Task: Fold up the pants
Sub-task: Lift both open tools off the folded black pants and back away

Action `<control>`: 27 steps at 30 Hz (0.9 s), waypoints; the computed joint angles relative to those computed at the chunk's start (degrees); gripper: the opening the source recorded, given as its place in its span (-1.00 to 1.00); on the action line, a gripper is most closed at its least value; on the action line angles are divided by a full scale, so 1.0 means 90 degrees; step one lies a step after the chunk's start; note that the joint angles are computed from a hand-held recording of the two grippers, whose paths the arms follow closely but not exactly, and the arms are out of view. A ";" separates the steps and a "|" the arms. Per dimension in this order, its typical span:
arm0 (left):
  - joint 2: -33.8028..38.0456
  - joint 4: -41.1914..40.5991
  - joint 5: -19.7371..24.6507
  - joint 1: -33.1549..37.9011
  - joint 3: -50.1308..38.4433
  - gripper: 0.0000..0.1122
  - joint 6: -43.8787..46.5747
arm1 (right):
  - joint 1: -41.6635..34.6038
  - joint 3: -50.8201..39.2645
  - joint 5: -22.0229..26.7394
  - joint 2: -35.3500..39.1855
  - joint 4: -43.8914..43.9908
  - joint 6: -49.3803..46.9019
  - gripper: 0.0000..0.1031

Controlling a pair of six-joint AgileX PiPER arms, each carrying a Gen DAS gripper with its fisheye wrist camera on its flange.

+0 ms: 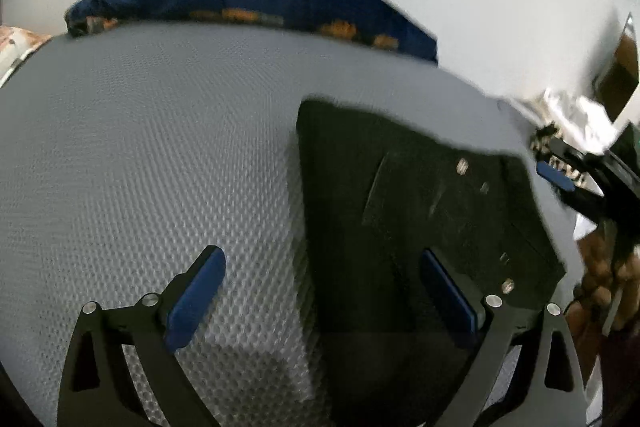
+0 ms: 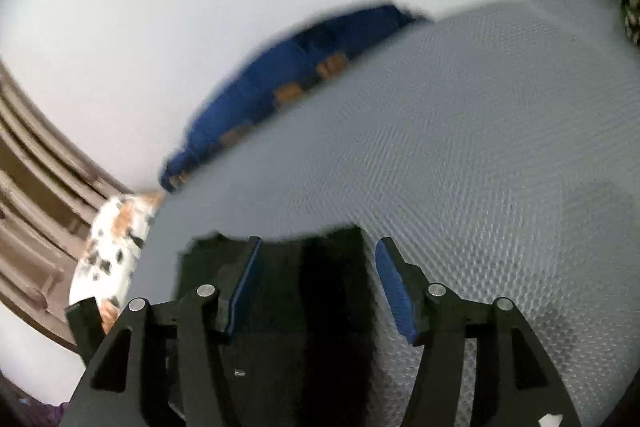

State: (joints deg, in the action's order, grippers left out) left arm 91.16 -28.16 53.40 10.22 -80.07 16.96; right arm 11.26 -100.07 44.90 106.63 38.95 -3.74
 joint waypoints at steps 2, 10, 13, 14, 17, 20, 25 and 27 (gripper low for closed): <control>0.0071 0.0097 -0.0034 -0.0141 -0.0097 0.73 0.0046 | 0.0184 -0.0135 0.0215 0.0014 -0.0035 -0.0193 0.07; 0.0307 0.0544 -0.0304 -0.0445 0.0068 0.73 -0.0001 | 0.1143 -0.0237 0.0884 0.0309 -0.2706 0.1229 0.00; 0.0170 0.0594 -0.0089 -0.0339 -0.0161 0.73 -0.0161 | 0.1351 -0.0404 0.0959 -0.0066 -0.3333 0.1809 0.00; 0.0107 0.0598 -0.0004 -0.0332 -0.0286 0.73 -0.0155 | 0.1478 -0.0476 0.0949 -0.0283 -0.3483 0.1969 0.01; -0.0089 0.0774 0.0130 -0.0406 -0.0601 0.73 -0.0269 | 0.1916 -0.0307 0.0634 -0.0912 -0.3816 0.2906 0.12; -0.0262 0.1298 -0.0061 -0.0668 -0.0747 0.73 -0.0602 | 0.2936 -0.0662 0.1142 -0.1033 -0.5535 0.4655 0.39; -0.0595 0.2469 -0.0355 -0.1170 -0.0690 0.73 -0.1350 | 0.3964 -0.0477 0.1829 -0.1032 -0.7236 0.6174 0.47; -0.0765 0.2900 -0.0459 -0.1345 -0.0599 0.73 -0.1583 | 0.4095 -0.0379 0.2003 -0.0995 -0.7417 0.6275 0.48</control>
